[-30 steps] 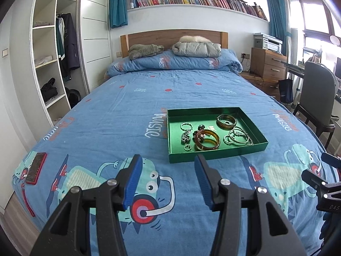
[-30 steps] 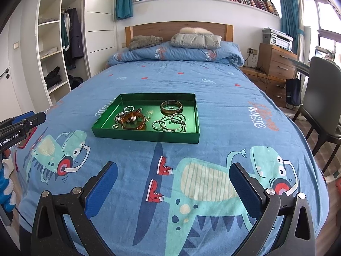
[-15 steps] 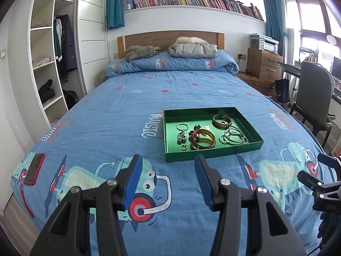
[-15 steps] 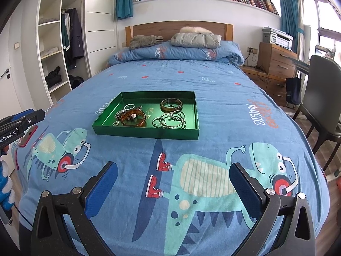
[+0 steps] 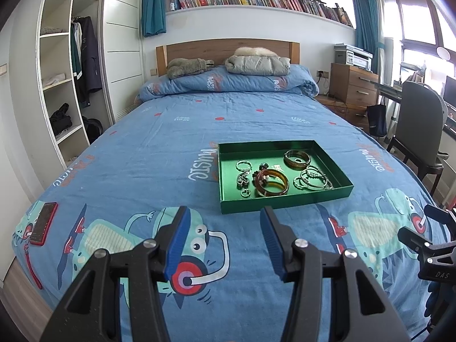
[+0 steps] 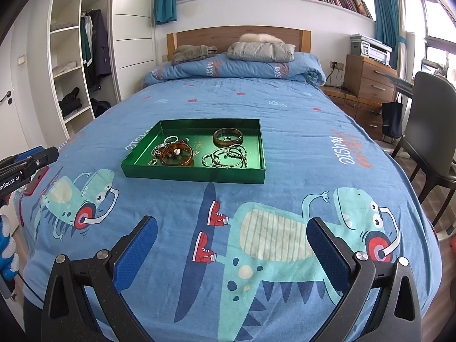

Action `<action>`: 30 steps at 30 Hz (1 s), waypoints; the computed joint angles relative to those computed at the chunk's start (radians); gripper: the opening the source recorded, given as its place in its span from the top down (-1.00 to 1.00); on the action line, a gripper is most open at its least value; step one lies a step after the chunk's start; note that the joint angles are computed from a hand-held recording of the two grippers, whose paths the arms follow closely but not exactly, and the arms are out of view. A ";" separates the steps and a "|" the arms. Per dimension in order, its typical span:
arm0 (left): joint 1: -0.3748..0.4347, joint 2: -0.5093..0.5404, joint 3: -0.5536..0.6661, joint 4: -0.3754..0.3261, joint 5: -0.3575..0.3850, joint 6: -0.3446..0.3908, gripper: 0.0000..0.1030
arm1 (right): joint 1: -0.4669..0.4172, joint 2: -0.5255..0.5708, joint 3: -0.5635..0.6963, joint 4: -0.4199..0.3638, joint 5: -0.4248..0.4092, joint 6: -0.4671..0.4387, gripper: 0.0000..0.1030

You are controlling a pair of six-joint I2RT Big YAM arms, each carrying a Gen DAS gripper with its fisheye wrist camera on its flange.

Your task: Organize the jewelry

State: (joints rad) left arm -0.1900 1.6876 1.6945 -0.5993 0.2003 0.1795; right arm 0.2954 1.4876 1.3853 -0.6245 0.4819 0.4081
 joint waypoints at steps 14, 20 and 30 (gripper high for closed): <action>0.001 0.003 -0.005 0.005 0.000 -0.001 0.05 | -0.003 0.012 0.005 0.002 0.001 0.003 -1.00; 0.003 0.006 -0.009 0.014 0.002 0.000 0.05 | -0.007 0.008 -0.004 0.005 0.012 0.008 -0.99; 0.005 0.009 -0.022 0.037 -0.004 -0.004 -0.04 | -0.006 0.008 -0.006 0.006 0.022 0.005 -0.99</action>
